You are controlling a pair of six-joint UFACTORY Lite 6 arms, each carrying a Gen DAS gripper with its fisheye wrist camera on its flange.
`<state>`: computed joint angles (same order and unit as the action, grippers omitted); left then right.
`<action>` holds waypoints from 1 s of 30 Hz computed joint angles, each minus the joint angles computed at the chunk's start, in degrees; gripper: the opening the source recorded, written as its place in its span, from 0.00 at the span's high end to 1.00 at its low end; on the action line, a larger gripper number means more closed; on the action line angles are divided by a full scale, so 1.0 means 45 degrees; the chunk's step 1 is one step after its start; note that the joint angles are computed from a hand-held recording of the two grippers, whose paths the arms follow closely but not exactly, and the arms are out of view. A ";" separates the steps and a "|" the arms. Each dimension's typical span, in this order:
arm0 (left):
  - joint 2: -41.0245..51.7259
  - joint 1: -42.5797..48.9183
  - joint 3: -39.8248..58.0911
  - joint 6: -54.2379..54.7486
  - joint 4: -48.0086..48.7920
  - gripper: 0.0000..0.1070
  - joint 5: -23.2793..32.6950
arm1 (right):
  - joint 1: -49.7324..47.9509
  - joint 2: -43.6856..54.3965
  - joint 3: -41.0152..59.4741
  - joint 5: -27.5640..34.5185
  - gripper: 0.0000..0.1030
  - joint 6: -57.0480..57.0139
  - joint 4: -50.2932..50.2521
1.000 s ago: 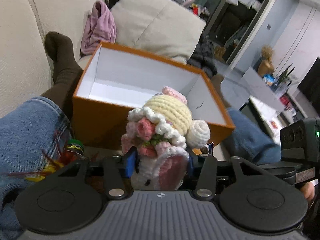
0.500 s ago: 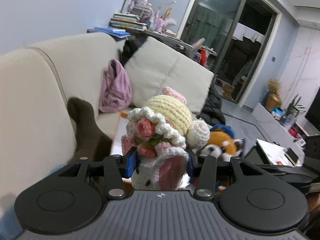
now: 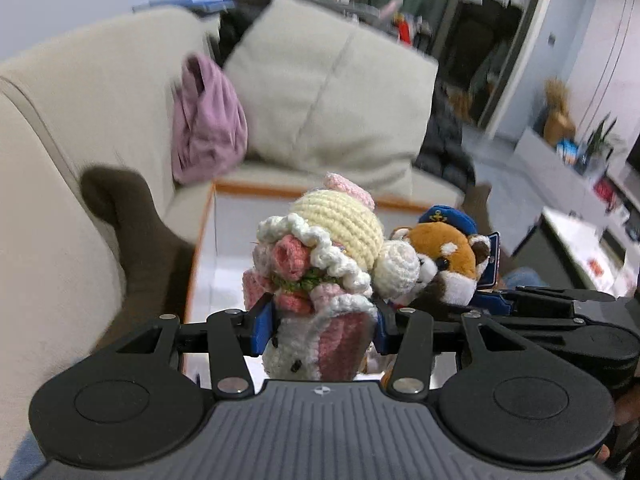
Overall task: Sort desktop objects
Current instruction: 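Carry the bunny and red panda plush over the orange box with both grippers, then lower both plushes into the box and open both grippers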
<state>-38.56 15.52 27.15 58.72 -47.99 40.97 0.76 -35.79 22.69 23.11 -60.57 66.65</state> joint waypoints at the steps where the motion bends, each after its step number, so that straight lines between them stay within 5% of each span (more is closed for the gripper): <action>1: 0.0212 -0.0230 -0.0172 0.0161 -0.0045 0.50 -0.0317 | -0.0005 0.0216 -0.0144 0.0040 0.64 -0.0284 0.0210; 10: 0.1693 -0.1701 -0.0114 -0.1251 0.1790 0.54 -0.1473 | -0.1768 0.0854 -0.0548 0.1918 0.64 -0.1019 -0.0173; 19: 0.1377 -0.2500 -0.0831 -0.3719 0.3920 0.54 -0.0887 | -0.3476 0.0599 -0.0744 0.4240 0.64 -0.0369 -0.2334; 30: 0.2645 -0.2556 -0.0340 -0.4735 0.4925 0.53 -0.1388 | -0.1734 0.3660 0.1383 0.3416 0.63 0.1209 -0.2724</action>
